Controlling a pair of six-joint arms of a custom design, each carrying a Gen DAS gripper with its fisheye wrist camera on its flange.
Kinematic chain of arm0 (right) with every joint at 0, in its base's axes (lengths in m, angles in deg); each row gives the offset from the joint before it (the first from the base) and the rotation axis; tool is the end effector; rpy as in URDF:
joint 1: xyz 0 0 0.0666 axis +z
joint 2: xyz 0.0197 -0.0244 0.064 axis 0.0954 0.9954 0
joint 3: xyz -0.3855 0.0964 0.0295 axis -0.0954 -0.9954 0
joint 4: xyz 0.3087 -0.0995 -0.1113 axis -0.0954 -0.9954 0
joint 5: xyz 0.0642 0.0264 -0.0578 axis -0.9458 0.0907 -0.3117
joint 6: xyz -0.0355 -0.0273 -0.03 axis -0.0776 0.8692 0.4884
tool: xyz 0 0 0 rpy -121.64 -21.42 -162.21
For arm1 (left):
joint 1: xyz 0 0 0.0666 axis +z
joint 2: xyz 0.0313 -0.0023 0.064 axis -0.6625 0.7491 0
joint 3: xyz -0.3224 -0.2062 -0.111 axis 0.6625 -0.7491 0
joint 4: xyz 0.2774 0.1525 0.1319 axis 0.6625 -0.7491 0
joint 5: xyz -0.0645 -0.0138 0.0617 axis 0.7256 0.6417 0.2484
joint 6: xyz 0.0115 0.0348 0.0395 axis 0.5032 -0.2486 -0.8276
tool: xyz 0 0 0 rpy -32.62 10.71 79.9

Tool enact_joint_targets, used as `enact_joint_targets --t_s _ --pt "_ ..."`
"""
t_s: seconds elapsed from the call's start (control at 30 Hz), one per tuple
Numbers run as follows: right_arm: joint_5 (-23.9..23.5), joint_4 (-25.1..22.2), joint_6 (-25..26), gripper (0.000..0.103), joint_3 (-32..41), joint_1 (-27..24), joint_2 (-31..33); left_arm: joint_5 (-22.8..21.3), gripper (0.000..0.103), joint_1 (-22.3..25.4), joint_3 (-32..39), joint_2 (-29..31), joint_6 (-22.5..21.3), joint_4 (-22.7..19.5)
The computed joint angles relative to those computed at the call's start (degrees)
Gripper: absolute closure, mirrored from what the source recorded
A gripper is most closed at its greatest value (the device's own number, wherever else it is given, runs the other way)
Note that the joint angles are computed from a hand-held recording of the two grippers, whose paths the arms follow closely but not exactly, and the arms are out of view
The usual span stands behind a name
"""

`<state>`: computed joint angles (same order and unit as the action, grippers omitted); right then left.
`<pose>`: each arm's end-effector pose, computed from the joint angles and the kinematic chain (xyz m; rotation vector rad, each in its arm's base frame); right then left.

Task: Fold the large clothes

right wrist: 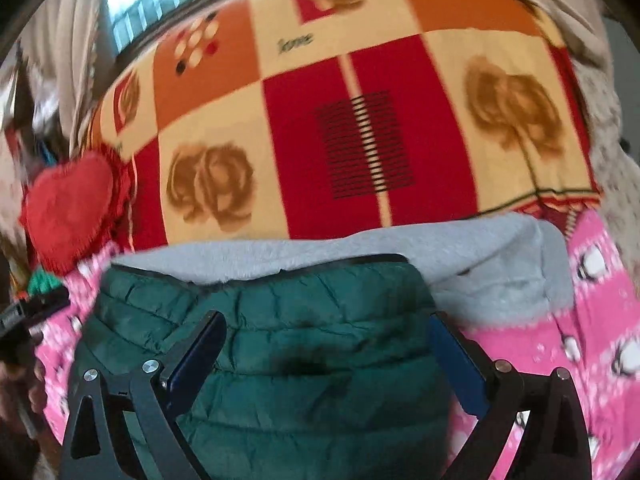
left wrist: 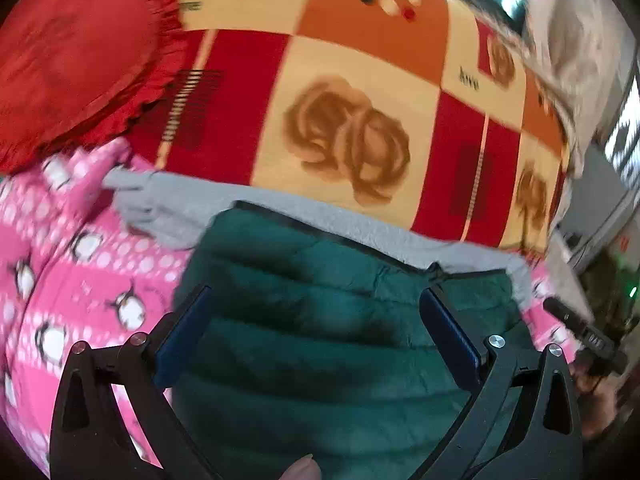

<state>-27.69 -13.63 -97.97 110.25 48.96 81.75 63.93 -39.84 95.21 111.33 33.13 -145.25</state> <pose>0.2910 0.2499 0.4894 0.3777 2.3394 0.0746 0.4463 -0.0068 0.4769 0.4404 2.4073 -0.6192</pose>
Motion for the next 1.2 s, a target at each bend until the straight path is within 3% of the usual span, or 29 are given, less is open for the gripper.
enact_joint_targets --t_s 0.13,0.27,0.3,0.4,0.5,0.73,1.2 --pt "-7.8 -0.1 2.1 0.004 2.5 -4.0 4.6 -9.9 0.0 -5.7 5.3 5.8 -1.2 -1.6" --pt "-15.1 -0.7 3.3 0.003 1.1 -7.8 8.3 -18.6 0.0 -8.0 5.0 10.2 -1.8 -1.2" --pt "-16.3 0.7 4.5 0.003 -0.6 -8.4 8.5 -18.8 0.0 -7.9 4.0 10.5 -2.0 -1.1" --pt "-18.6 9.1 5.3 0.0 -6.7 -9.9 6.3 -14.5 0.0 -6.3 -0.9 9.5 -0.3 5.2" --pt "-18.5 13.9 4.9 0.0 -10.3 -10.2 5.3 -12.0 0.0 -5.4 -3.4 9.4 1.5 9.1" --pt "-15.6 13.0 4.6 0.0 -9.6 -8.9 6.2 -12.9 0.0 -5.5 -3.8 9.7 1.1 10.2" --pt "-13.4 13.9 4.4 0.0 -10.1 -8.1 6.0 -9.5 0.0 -4.7 -4.0 9.1 1.8 10.0"
